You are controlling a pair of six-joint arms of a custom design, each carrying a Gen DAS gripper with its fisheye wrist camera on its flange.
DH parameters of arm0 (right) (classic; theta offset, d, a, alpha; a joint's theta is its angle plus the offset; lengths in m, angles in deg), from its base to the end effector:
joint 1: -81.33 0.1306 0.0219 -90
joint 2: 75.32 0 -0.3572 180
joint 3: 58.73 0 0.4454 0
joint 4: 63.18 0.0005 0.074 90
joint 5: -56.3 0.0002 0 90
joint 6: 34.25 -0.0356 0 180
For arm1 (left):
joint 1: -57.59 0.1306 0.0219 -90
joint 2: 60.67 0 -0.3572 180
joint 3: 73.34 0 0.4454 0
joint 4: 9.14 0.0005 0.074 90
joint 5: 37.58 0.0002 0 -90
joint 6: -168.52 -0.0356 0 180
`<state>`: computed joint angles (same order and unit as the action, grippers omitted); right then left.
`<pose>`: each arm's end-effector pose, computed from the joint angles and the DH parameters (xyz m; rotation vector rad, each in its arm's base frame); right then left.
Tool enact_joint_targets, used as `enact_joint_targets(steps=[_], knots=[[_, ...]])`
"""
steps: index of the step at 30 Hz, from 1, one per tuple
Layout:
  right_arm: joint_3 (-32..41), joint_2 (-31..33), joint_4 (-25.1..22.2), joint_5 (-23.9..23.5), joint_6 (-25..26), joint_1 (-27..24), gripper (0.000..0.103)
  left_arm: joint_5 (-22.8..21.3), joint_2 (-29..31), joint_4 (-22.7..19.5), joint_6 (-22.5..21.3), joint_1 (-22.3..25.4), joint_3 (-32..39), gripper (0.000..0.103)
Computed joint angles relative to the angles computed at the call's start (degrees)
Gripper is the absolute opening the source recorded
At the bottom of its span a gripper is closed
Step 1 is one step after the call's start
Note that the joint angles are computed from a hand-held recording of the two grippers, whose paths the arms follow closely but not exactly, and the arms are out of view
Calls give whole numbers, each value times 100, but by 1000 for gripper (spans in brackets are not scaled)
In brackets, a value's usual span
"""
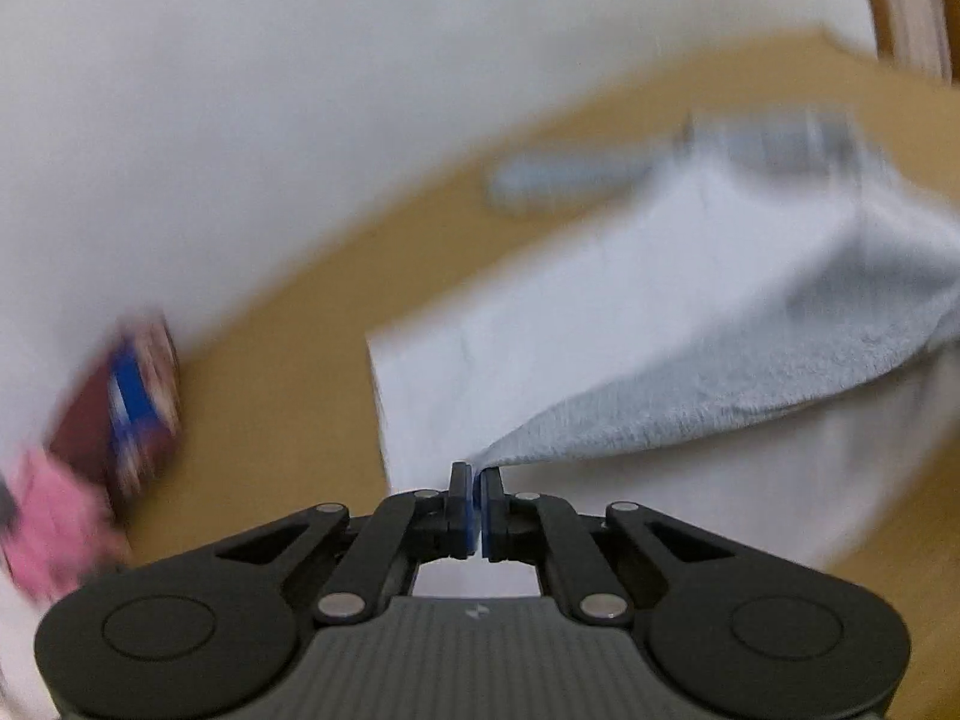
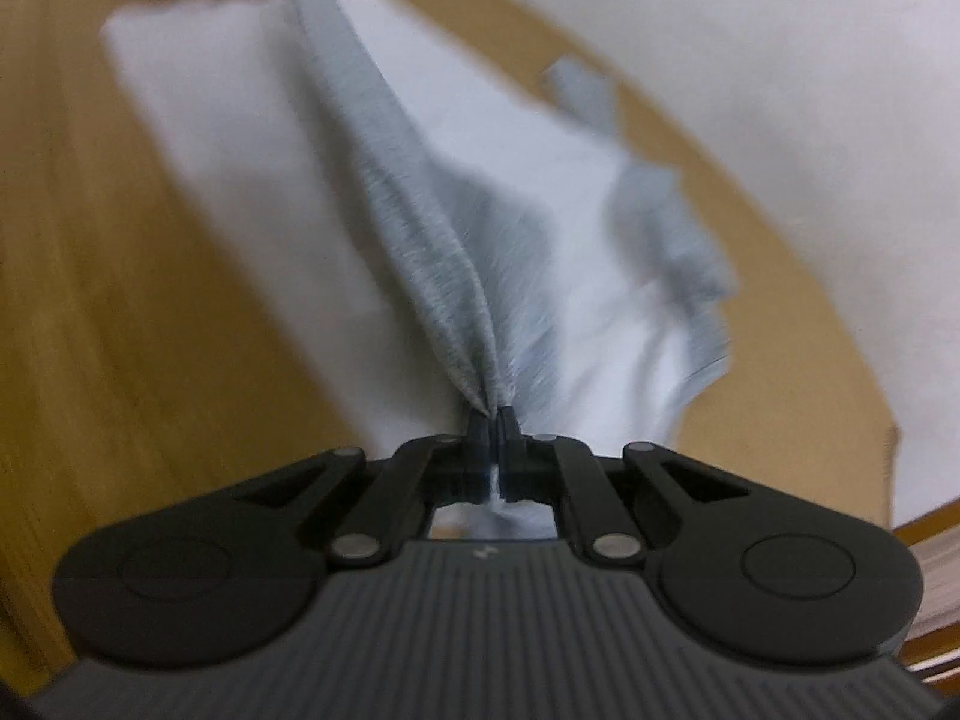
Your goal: Fold clothes
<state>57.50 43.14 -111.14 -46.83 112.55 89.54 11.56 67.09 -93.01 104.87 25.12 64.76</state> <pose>0.6983 0.1084 0.3437 -1.3836 1.9840 -0.1065 0.6089 -0.3605 0.3961 -0.0011 2.4821 0.6281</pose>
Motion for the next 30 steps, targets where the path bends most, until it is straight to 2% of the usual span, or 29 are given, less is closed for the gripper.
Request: enact_joint_targets(steps=[3, 4, 7, 9, 11, 13, 15, 17, 19, 22, 24, 25, 26, 27, 29, 30], knots=[[-265, -100, 177, 154, 324, 41, 7, 273, -177, -321, 612, -46, -509, 4], [-197, -78, 80, 181, 345, 49, 7, 299, -229, -391, 741, -52, -624, 4], [261, 118, -444, 267, 493, 49, 12, 282, -482, -424, 1047, -55, -972, 7], [722, 328, -850, 287, 654, 46, 19, 275, -638, -258, 1036, -21, -1099, 9], [1238, 482, -1494, 64, 605, -7, 22, 343, -798, 25, 937, 21, -1208, 9], [1709, 625, -2027, -300, 316, -88, 27, 465, -846, 408, 740, 97, -1183, 11], [2231, 839, -2355, -737, -194, -157, 29, 660, -789, 805, 516, 200, -1090, 13], [2607, 1073, -2360, -1186, -992, -170, 29, 949, -630, 1071, 304, 315, -929, 14], [3038, 1441, -2432, -1374, -1726, -85, 29, 1190, -415, 1148, 162, 400, -757, 16], [3310, 1834, -2410, -1034, -2287, 86, 29, 1290, -60, 807, 104, 488, -458, 17], [3547, 2126, -2534, -587, -2505, 188, 29, 1177, -199, 958, -95, 501, -710, 32], [3591, 2209, -2568, -397, -2549, 197, 29, 1159, -219, 867, -187, 517, -714, 34], [3567, 2212, -2520, -470, -2631, 156, 30, 1189, -271, 803, -231, 537, -746, 35], [3832, 2344, -2728, -505, -2725, 120, 30, 1203, -335, 821, -302, 583, -770, 35], [5020, 2934, -3444, -637, -2869, 52, 31, 1209, -453, 903, -478, 695, -789, 35], [5664, 3249, -3597, -860, -2896, 9, 31, 1121, -413, 923, -590, 777, -674, 39]])
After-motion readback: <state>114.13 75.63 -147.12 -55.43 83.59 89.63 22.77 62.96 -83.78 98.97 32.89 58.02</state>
